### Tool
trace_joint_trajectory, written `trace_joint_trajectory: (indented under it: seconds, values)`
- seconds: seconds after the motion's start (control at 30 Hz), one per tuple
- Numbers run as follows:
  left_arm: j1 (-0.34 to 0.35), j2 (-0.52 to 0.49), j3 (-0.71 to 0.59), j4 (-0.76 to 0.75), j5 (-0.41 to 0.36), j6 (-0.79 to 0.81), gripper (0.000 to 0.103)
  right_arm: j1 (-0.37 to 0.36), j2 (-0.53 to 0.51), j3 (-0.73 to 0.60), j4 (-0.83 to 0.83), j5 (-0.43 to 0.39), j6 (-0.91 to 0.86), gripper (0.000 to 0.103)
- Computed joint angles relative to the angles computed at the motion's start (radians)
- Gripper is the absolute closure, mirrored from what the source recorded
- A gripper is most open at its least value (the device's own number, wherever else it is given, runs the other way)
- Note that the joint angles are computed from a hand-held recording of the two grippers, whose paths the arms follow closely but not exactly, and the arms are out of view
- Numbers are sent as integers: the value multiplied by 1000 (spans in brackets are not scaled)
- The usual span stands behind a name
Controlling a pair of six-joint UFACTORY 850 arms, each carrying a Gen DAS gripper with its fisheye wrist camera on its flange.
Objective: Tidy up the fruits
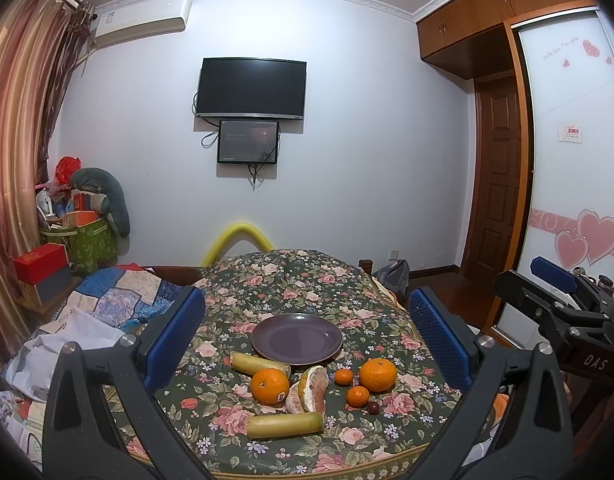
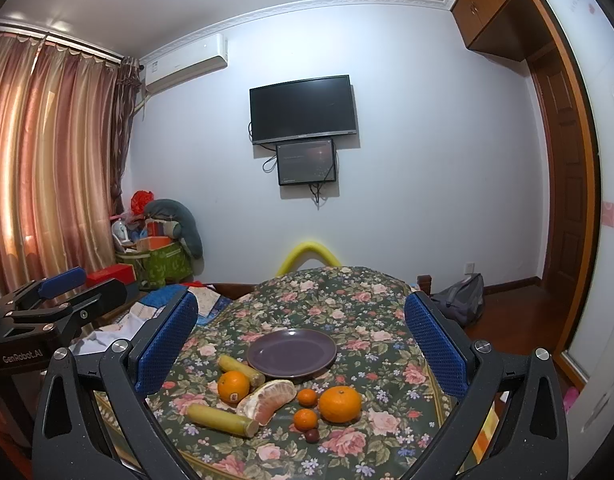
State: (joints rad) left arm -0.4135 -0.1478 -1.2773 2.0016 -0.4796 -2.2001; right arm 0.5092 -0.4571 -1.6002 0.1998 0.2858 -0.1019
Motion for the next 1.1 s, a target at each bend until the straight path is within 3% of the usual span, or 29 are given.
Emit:
trace_joint_trajectory:
  seconds: [0.87, 1.1]
  values:
    - [13, -15, -9, -10, 9, 2, 0, -5, -13, -12, -27, -12, 28, 0]
    - [31, -36, -30, -50, 47, 28, 0, -8, -32, -27, -28, -33, 30, 0]
